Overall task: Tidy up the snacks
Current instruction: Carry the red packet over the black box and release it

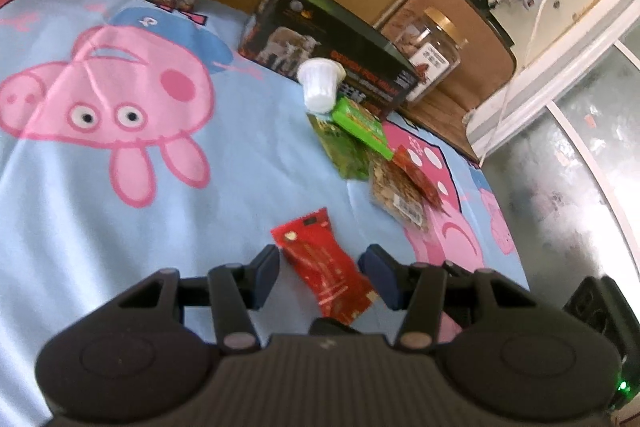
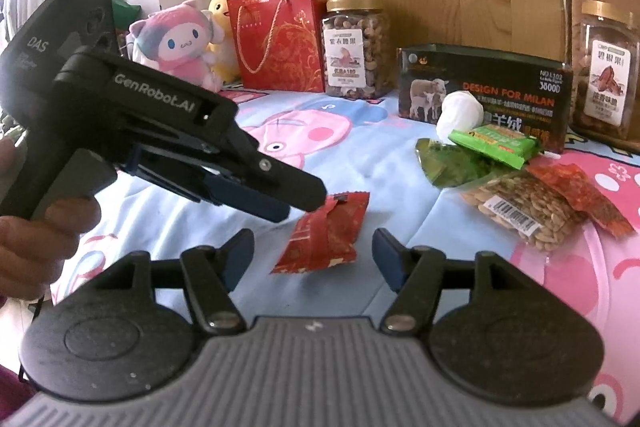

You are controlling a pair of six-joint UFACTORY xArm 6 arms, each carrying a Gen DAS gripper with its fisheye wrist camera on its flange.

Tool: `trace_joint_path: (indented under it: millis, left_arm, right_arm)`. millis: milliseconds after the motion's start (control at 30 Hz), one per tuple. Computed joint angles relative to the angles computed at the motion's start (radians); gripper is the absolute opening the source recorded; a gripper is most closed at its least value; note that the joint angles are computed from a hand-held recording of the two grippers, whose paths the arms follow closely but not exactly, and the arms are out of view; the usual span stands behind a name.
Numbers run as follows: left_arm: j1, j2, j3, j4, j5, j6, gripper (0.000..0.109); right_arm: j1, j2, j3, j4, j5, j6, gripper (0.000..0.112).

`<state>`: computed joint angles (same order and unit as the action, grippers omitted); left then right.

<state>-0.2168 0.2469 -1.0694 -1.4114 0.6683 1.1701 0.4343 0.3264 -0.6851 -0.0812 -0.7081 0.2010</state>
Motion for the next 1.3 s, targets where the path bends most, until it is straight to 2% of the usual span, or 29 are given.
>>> trace_joint_path:
  millis: [67,100,133,167,400,533,633,733,833,1000,1133,1167,1233,1300]
  left_arm:
    - [-0.009,0.0,0.003,0.006,0.004,0.005,0.048]
    - [-0.018,0.002,0.003,0.008,-0.004,0.005,0.044]
    - [-0.025,0.005,0.002,0.009,-0.013,0.005,0.041]
    - [-0.032,0.007,0.002,0.0,-0.027,0.014,0.035]
    - [-0.039,-0.008,-0.016,-0.016,-0.021,0.05,0.032]
    - [-0.05,-0.004,-0.092,-0.02,-0.026,0.069,0.032]
    - [-0.067,0.048,-0.211,-0.027,-0.041,0.065,0.032]
    - [-0.091,0.149,-0.383,0.008,-0.075,0.006,0.032]
    - [-0.106,0.285,-0.587,0.072,-0.099,-0.1,0.031]
    - [-0.109,0.536,-0.941,0.29,-0.112,-0.38,0.03]
    - [-0.105,0.708,-1.172,0.474,-0.102,-0.6,0.031]
    - [-0.105,0.73,-1.196,0.505,-0.103,-0.631,0.032]
    - [-0.104,0.746,-1.212,0.536,-0.101,-0.663,0.034]
    - [-0.098,0.679,-1.106,0.422,-0.13,-0.555,0.035]
  right_arm:
    - [-0.004,-0.002,-0.002,-0.011,0.013,0.009,0.065]
    - [-0.007,-0.003,-0.006,-0.017,0.027,0.017,0.061]
    - [-0.007,-0.004,-0.01,-0.018,0.044,0.019,0.047]
    - [0.003,-0.005,-0.01,0.015,0.047,-0.008,0.046]
    - [0.03,-0.018,0.0,0.12,0.015,-0.089,0.044]
    - [0.036,-0.029,-0.036,0.208,-0.008,-0.215,0.044]
    - [0.024,-0.006,-0.113,0.279,-0.022,-0.318,0.044]
    - [-0.024,0.043,-0.228,0.276,-0.002,-0.341,0.044]
    - [-0.082,0.112,-0.374,0.254,0.057,-0.316,0.044]
    - [-0.161,0.257,-0.635,0.16,0.218,-0.185,0.044]
    - [-0.176,0.366,-0.773,0.123,0.265,-0.14,0.048]
    - [-0.177,0.382,-0.795,0.12,0.278,-0.139,0.056]
    - [-0.172,0.383,-0.787,0.138,0.271,-0.142,0.058]
    - [-0.157,0.344,-0.719,0.199,0.223,-0.18,0.058]
